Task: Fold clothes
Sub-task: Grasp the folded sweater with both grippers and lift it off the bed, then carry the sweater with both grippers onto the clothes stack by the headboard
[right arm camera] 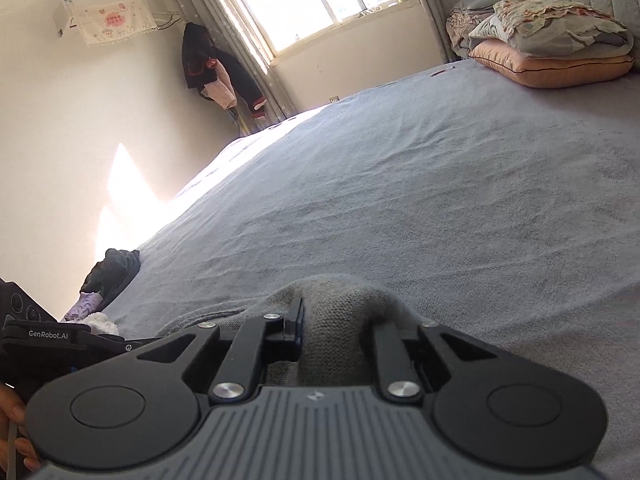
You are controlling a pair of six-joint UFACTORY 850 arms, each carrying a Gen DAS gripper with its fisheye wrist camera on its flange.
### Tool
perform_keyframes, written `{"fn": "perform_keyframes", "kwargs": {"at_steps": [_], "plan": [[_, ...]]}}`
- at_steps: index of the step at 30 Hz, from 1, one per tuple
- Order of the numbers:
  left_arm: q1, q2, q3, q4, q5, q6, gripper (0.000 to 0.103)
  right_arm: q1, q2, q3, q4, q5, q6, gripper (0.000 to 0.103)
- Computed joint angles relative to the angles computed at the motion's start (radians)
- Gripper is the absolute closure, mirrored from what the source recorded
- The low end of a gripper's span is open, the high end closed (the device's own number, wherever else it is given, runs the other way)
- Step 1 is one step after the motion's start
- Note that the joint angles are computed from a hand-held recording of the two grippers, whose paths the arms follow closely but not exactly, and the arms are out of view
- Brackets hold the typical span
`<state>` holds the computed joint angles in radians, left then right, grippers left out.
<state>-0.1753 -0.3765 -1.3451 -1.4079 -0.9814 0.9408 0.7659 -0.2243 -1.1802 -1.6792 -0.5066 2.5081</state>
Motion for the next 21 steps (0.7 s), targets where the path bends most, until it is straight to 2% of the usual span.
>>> {"fn": "perform_keyframes", "kwargs": {"at_steps": [3, 7, 11, 14, 17, 19, 20, 21], "plan": [[-0.067, 0.005, -0.039, -0.031, -0.006, -0.01, 0.083, -0.022, 0.083, 0.051, 0.038, 0.001, -0.134, 0.088], [-0.166, -0.007, -0.118, -0.091, -0.018, -0.009, 0.083, -0.08, 0.25, 0.115, 0.207, -0.013, -0.466, 0.088], [-0.313, -0.05, -0.254, -0.211, -0.025, 0.021, 0.083, -0.133, 0.442, 0.127, 0.333, -0.098, -0.813, 0.088], [-0.426, -0.104, -0.391, -0.27, 0.013, 0.011, 0.082, -0.187, 0.583, 0.111, 0.412, -0.161, -1.053, 0.088], [-0.543, -0.199, -0.588, -0.266, 0.045, -0.041, 0.082, -0.285, 0.7, 0.096, 0.529, -0.208, -1.236, 0.088], [-0.61, -0.271, -0.706, -0.204, 0.072, -0.112, 0.082, -0.357, 0.763, 0.096, 0.606, -0.277, -1.337, 0.087], [-0.647, -0.325, -0.791, -0.156, 0.082, -0.168, 0.081, -0.402, 0.787, 0.1, 0.656, -0.286, -1.388, 0.087], [-0.682, -0.387, -0.888, -0.101, 0.088, -0.232, 0.079, -0.489, 0.802, 0.119, 0.743, -0.294, -1.47, 0.087]]}}
